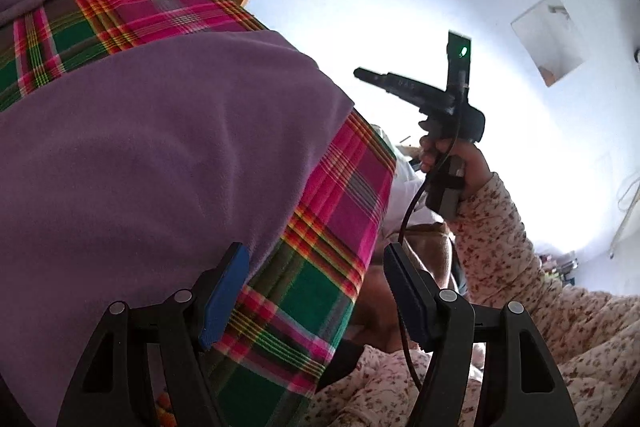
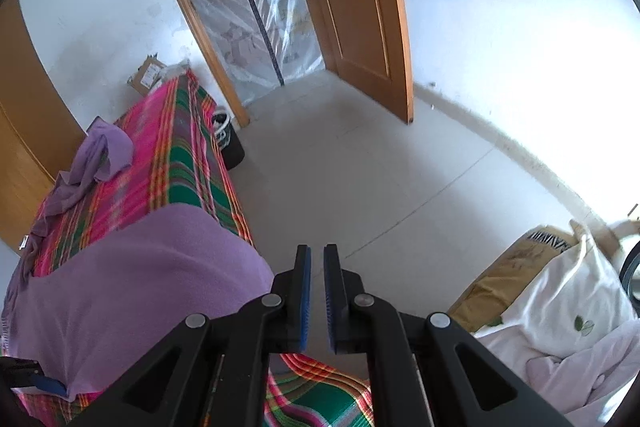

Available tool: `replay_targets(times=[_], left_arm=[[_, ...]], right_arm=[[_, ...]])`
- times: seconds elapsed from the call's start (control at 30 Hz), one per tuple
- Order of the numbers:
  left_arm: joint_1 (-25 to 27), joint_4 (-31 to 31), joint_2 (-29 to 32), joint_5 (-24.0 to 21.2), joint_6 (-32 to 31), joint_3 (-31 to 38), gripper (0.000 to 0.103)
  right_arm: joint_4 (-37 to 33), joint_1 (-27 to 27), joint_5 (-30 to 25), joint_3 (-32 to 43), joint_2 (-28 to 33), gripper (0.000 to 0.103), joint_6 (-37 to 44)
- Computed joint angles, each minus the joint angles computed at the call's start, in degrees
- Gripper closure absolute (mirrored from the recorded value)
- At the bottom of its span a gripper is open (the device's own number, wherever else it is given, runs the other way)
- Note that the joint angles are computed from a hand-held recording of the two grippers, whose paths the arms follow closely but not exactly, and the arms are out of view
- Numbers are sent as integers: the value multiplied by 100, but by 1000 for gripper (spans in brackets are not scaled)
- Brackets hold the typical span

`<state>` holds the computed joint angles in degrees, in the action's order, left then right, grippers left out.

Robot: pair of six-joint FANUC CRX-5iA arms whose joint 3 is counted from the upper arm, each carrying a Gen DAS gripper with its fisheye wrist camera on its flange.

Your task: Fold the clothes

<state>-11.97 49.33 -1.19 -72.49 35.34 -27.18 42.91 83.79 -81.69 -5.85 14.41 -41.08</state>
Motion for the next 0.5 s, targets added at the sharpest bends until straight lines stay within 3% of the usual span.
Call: replay_targets(times=[0.13, 0.2, 0.27, 0.4, 0.5], left_arm=[[-27, 33, -117, 117, -19, -139, 32], [29, 53, -191, 158, -27, -210, 32], [77, 75, -267, 222, -31, -285, 32], [319, 171, -490, 314, -33, -450, 32], [563, 219, -662, 402, -13, -551, 32]], right_arm=[[470, 16, 45, 399, 249, 89, 613], [703, -10, 309, 582, 407, 76, 960], [812, -41, 570, 791, 604, 72, 1374], [431, -52, 385, 1575, 1194, 69, 2251], [221, -30, 361, 1673, 1272, 68, 2232]])
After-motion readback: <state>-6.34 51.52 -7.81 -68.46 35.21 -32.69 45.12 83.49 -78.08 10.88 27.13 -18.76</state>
